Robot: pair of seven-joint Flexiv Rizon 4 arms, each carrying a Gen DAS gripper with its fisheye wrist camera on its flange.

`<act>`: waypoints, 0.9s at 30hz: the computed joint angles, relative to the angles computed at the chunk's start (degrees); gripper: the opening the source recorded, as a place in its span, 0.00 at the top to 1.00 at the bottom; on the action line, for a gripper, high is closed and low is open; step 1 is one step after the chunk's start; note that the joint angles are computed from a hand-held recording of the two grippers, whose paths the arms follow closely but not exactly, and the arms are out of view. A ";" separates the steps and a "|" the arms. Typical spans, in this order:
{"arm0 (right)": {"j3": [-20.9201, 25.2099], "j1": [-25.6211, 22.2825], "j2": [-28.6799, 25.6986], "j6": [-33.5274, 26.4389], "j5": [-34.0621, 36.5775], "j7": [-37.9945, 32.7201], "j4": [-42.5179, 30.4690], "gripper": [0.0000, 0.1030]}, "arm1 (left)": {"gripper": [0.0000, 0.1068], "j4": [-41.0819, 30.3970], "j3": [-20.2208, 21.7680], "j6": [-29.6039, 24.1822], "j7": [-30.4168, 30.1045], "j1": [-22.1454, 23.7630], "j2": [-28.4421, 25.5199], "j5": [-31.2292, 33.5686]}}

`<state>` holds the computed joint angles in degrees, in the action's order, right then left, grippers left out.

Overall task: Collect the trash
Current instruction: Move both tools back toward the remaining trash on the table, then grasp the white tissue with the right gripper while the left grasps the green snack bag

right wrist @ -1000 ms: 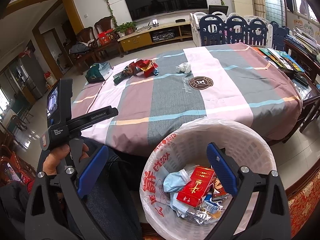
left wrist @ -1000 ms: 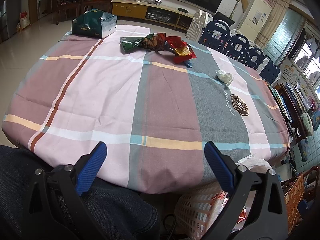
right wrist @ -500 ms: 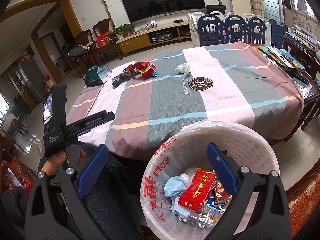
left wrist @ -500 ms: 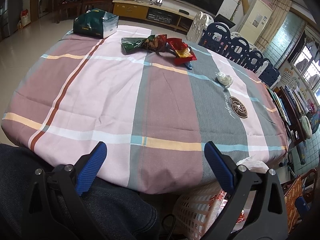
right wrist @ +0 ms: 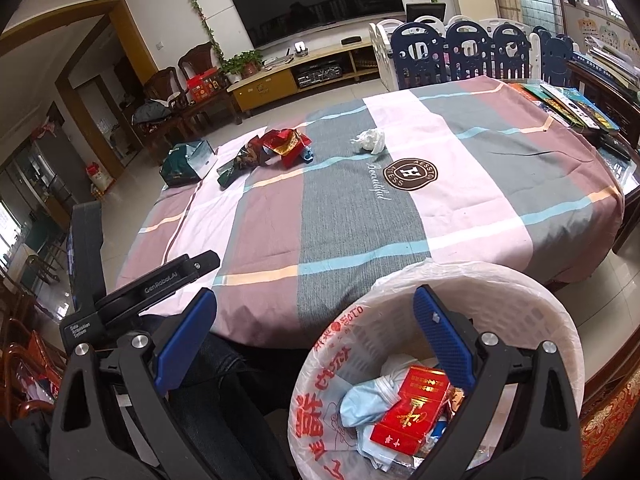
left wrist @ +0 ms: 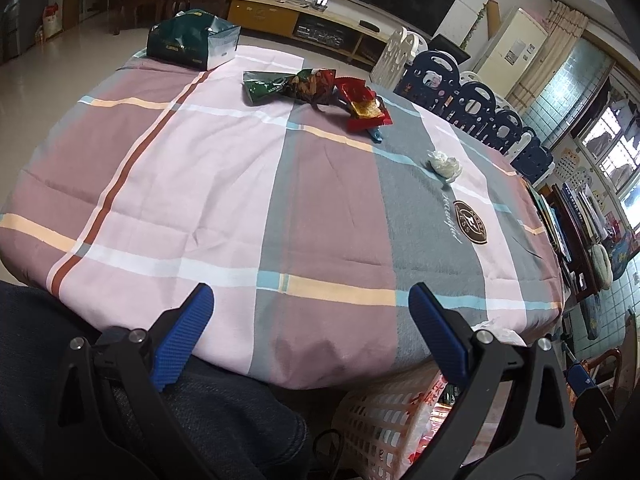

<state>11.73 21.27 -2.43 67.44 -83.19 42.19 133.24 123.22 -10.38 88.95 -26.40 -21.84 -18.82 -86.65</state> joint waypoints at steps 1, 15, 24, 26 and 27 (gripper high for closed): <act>-0.13 -0.04 -0.20 0.03 -0.43 0.24 -0.25 0.06 | 0.09 -0.04 0.01 -0.21 -0.06 0.11 0.03 -0.26; -4.28 -4.17 -5.45 0.74 -7.73 0.22 -7.05 0.06 | 0.09 -8.54 1.27 -10.33 -22.51 11.19 -5.79 18.10; -9.05 -4.39 -18.60 -1.38 -0.55 -18.59 -19.95 0.06 | 0.09 -36.15 7.91 -11.27 -29.83 9.45 -24.37 44.36; -10.38 -3.60 -21.85 -3.42 3.55 -25.09 -22.69 0.06 | 0.09 -43.27 5.52 -14.00 -27.22 11.13 -29.12 47.40; -10.96 -3.20 -22.88 -4.45 5.55 -27.66 -23.36 0.06 | 0.09 -46.61 5.11 -16.64 -26.51 11.60 -31.07 49.21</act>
